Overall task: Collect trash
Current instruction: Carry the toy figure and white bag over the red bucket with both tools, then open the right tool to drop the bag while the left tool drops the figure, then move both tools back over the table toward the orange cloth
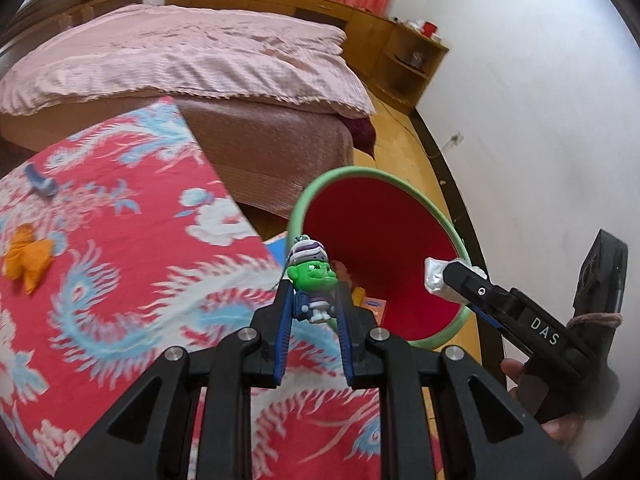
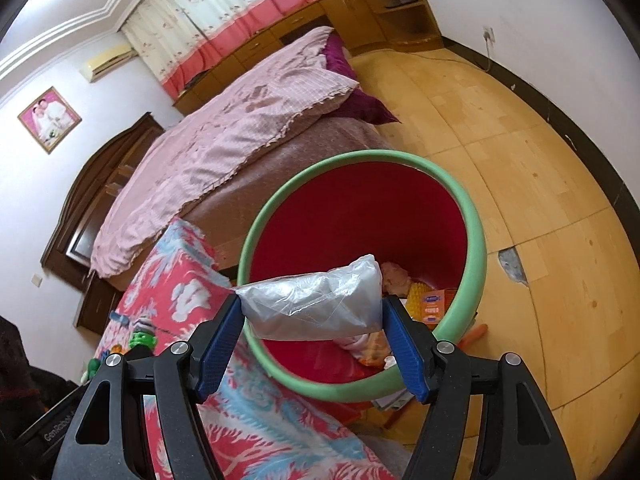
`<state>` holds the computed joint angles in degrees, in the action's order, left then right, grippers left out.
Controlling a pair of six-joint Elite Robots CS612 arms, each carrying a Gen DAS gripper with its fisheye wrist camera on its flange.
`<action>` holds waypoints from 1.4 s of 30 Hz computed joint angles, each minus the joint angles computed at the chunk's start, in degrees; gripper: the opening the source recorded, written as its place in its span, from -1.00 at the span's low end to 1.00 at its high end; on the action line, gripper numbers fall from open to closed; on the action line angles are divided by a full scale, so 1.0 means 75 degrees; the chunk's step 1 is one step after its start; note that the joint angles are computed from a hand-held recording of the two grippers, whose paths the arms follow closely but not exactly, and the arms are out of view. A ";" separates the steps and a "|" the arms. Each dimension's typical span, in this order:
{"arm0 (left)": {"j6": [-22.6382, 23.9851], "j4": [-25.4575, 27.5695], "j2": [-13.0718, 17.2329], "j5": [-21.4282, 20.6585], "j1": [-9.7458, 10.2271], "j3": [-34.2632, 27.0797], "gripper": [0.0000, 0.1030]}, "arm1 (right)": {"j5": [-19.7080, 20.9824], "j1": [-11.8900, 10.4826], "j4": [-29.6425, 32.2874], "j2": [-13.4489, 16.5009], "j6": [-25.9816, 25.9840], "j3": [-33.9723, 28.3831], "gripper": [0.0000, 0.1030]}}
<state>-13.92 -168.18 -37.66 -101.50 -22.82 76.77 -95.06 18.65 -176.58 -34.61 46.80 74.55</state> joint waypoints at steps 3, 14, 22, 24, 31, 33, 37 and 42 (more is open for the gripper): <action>0.0115 0.0238 0.0145 -0.0142 -0.0030 -0.0240 -0.61 | -0.0047 -0.0033 0.0075 0.0032 0.0004 -0.0036 0.40; 0.0609 0.0542 0.0417 -0.0235 -0.0168 -0.0691 -0.57 | -0.0150 -0.0136 0.0212 0.0096 0.0185 -0.0089 0.40; 0.0445 0.0612 0.0433 -0.0172 -0.0153 -0.0713 -0.40 | -0.0149 -0.0107 0.0206 0.0105 0.0015 -0.0120 0.42; 0.0370 0.0597 0.0427 -0.0145 -0.0139 -0.0699 -0.37 | -0.0142 -0.0101 0.0175 0.0108 -0.0045 -0.0136 0.46; 0.0188 0.0518 0.0374 -0.0016 -0.0098 -0.0605 -0.33 | -0.0165 -0.0078 0.0068 0.0105 -0.0138 -0.0141 0.56; 0.0148 0.0484 0.0354 0.0022 -0.0082 -0.0561 -0.33 | -0.0169 -0.0076 0.0066 0.0104 -0.0130 -0.0144 0.56; 0.0037 0.0408 0.0284 0.0172 -0.0038 -0.0437 -0.31 | -0.0178 -0.0058 0.0038 0.0083 -0.0164 -0.0134 0.56; -0.0189 0.0228 0.0178 0.0466 0.0048 -0.0249 -0.26 | -0.0166 -0.0014 0.0037 0.0076 -0.0266 -0.0173 0.56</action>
